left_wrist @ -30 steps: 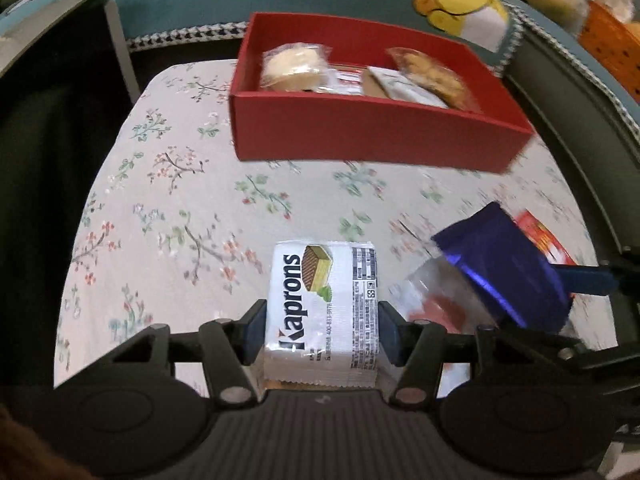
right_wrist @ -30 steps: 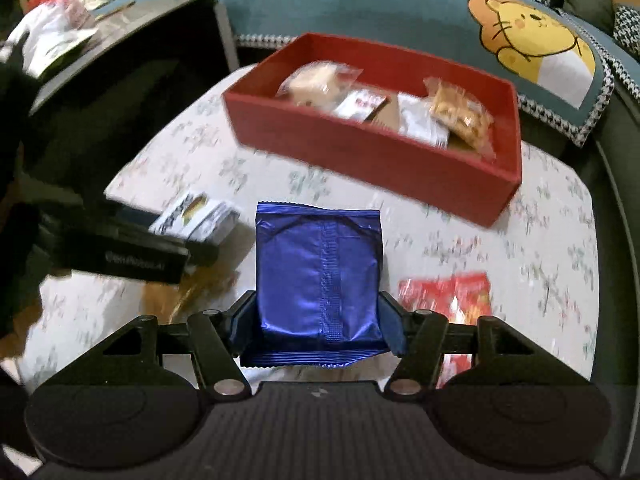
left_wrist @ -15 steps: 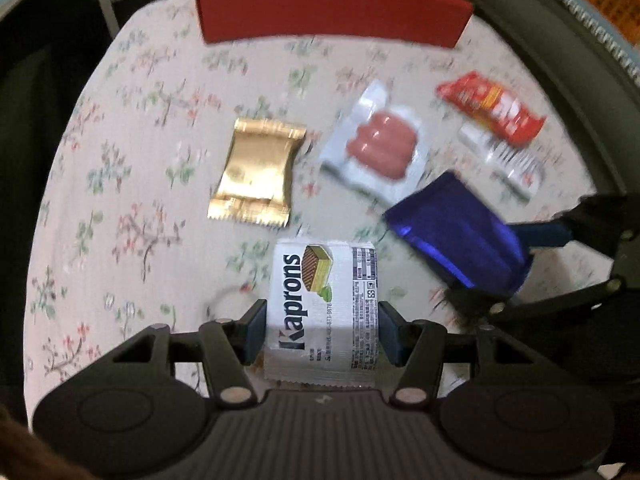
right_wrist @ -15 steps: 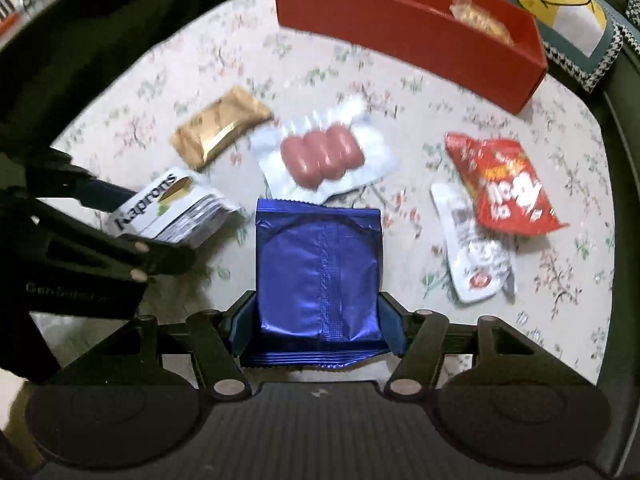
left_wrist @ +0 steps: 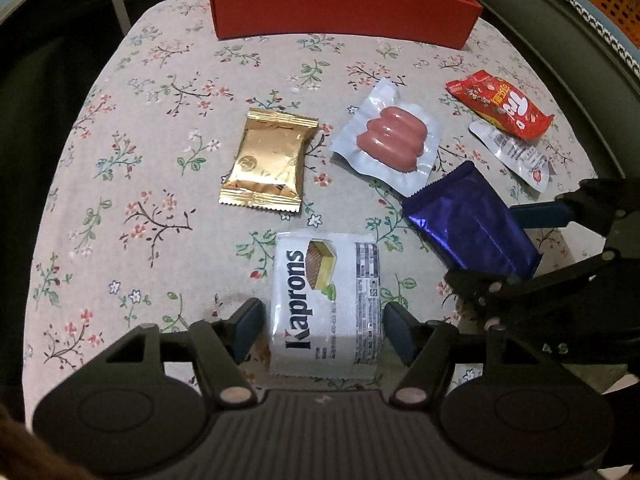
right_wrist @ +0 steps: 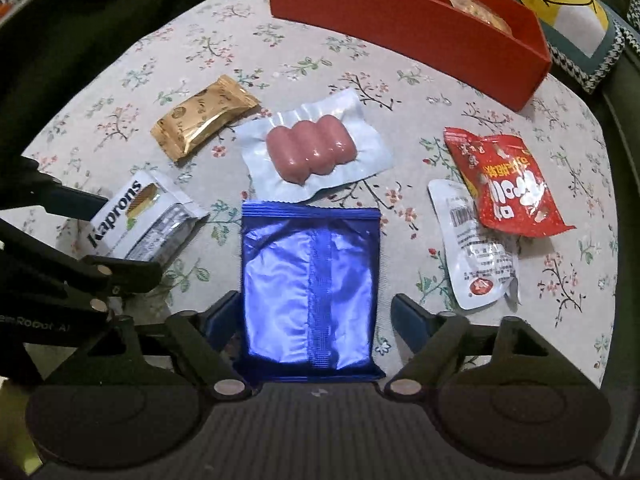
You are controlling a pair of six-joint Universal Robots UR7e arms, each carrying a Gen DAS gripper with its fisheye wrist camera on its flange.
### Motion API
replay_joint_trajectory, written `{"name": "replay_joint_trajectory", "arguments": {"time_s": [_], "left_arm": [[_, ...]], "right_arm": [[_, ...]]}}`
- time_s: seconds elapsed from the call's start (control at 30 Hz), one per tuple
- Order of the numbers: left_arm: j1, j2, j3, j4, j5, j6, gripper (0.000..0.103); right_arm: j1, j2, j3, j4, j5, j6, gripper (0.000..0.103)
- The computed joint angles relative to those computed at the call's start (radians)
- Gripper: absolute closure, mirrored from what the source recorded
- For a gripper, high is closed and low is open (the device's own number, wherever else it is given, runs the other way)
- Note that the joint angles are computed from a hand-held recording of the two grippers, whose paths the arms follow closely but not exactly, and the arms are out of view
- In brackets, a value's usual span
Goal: Organize snacks
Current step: 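Carry Kaprons packet and blue packet over the red box with both tools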
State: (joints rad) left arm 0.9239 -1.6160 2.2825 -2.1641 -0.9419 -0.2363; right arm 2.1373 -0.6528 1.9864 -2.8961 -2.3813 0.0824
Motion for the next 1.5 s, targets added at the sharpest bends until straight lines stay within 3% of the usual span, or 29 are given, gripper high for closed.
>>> {"name": "replay_joint_trajectory", "arguments": {"time_s": [0.13, 0.4, 0.7, 0.87, 1.23, 1.5], "left_arm": [[-0.023, -0.006, 0.013, 0.010, 0.025, 0.007, 0.018], [-0.023, -0.032, 0.002, -0.027, -0.003, -0.004, 0.019], [-0.044, 0.004, -0.017, -0.123, 0.046, 0.011, 0.018], [-0.039, 0.062, -0.060, -0.199, 0.061, 0.040, 0.018], [-0.016, 0.259, -0.235, -0.379, 0.092, 0.170, 0.019], [0.023, 0.394, -0.366, -0.441, 0.100, 0.232, 0.019]], "right_arm": [[0.011, -0.005, 0.004, 0.009, 0.000, 0.005, 0.032], [0.035, -0.026, 0.016, -0.060, -0.004, -0.013, 0.032], [0.034, -0.031, 0.008, -0.130, -0.032, -0.019, 0.032], [0.021, -0.042, -0.004, -0.187, -0.046, -0.019, 0.032], [-0.027, -0.025, -0.128, -0.354, -0.037, -0.125, 0.032], [-0.074, 0.013, -0.231, -0.391, -0.020, -0.197, 0.032]]}}
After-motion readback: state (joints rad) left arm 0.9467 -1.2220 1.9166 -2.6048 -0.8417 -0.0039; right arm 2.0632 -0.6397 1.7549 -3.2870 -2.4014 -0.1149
